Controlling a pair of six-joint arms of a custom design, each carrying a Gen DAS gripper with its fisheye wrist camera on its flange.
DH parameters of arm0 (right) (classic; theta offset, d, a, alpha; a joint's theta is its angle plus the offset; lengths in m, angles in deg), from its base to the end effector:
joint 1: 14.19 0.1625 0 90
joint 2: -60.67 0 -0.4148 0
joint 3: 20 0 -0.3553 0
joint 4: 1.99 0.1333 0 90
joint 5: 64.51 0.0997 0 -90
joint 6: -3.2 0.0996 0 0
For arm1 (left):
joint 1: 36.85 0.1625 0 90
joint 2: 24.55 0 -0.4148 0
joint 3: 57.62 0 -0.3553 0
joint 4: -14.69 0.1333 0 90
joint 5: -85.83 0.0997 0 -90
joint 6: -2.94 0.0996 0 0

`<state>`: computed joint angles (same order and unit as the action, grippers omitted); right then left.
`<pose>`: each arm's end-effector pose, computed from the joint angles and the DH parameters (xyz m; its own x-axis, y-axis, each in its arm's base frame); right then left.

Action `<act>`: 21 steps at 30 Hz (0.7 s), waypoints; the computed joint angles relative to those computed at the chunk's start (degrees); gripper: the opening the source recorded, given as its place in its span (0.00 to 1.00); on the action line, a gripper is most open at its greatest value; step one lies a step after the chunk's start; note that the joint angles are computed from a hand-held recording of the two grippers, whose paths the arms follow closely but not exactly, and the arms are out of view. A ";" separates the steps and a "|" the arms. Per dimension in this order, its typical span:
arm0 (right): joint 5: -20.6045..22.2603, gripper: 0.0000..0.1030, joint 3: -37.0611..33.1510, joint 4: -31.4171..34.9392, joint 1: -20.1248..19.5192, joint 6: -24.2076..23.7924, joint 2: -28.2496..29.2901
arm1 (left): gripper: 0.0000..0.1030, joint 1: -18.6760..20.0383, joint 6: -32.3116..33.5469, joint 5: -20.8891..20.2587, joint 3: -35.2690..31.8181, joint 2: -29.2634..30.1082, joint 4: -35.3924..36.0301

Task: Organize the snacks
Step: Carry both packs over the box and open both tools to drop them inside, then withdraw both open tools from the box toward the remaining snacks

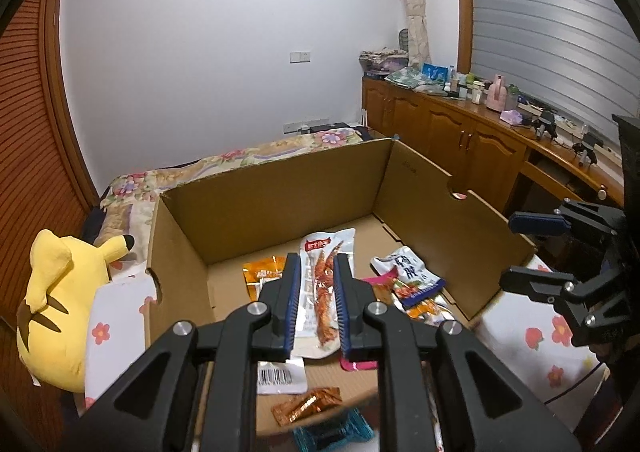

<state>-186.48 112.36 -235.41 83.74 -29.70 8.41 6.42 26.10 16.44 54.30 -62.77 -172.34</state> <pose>0.1398 -0.4200 0.1917 -0.7266 0.0536 0.6850 -0.5438 0.5643 -0.6211 -0.2880 -0.5024 0.0320 -0.4202 0.7863 -0.4529 0.9070 0.3482 -0.2370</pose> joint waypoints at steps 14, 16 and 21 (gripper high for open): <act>-7.83 0.66 4.53 -7.41 7.78 2.56 2.57 | 0.38 -3.49 -0.66 -1.35 13.70 -8.43 -6.10; -8.87 0.66 5.27 -8.63 8.80 3.13 3.26 | 0.40 -4.04 -0.75 -1.14 15.81 -9.09 -7.59; -11.08 0.67 6.63 -11.71 10.45 4.46 5.28 | 0.42 -4.67 -1.50 -1.65 20.03 -10.04 -10.54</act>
